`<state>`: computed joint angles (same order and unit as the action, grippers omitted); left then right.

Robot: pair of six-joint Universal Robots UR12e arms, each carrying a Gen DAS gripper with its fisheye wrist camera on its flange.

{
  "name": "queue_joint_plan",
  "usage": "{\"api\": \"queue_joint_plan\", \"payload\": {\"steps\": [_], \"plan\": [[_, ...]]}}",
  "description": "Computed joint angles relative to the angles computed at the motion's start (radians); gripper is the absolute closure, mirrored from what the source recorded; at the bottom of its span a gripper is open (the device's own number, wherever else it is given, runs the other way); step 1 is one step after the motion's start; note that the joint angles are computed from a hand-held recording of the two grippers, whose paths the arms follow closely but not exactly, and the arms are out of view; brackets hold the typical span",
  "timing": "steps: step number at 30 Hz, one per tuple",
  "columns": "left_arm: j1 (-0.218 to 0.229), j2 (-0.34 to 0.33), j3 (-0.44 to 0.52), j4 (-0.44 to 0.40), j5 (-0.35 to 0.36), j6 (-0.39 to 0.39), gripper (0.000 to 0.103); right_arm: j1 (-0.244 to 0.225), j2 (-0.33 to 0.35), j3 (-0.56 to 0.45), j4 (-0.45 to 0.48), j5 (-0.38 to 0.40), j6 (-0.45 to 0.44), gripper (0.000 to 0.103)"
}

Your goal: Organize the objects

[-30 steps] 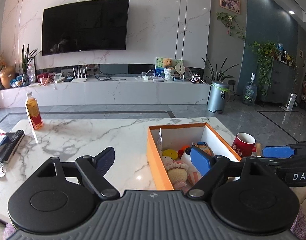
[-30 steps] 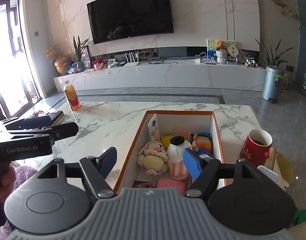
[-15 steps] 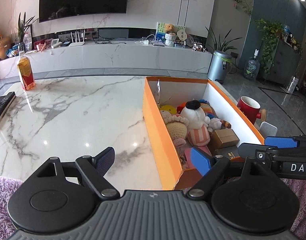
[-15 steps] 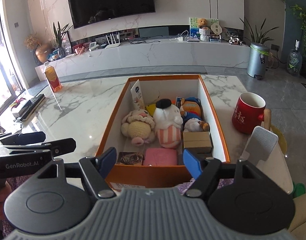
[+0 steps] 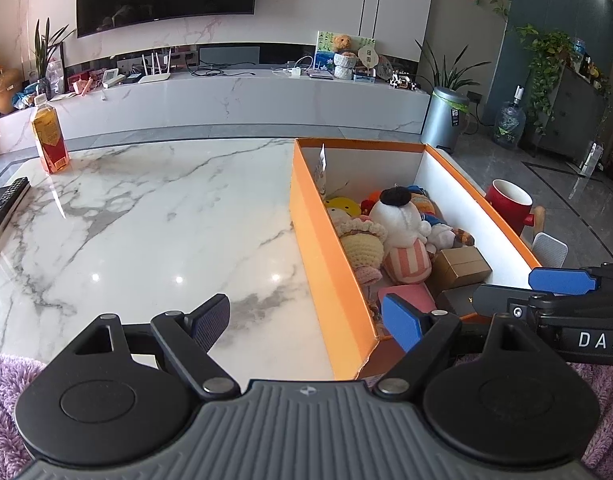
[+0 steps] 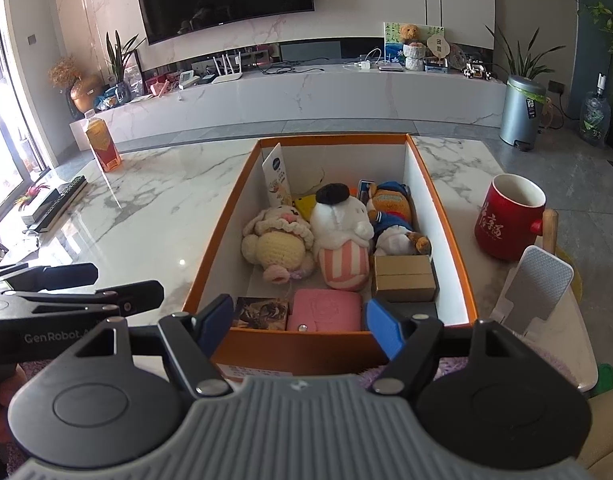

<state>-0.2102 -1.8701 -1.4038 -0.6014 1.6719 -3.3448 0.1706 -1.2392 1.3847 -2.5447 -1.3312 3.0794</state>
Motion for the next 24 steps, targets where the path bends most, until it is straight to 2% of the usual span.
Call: {"api": "queue_joint_plan", "payload": {"steps": [13,24], "plan": [[0.001,-0.001,0.01,-0.038,0.008,-0.01,0.005,0.004,-0.002,0.003,0.007,-0.001,-0.009,0.028],[0.001,0.003,0.003,-0.029,0.012,-0.016,0.005,0.004,-0.004,0.007,0.012,0.001,-0.015,0.028]]}}
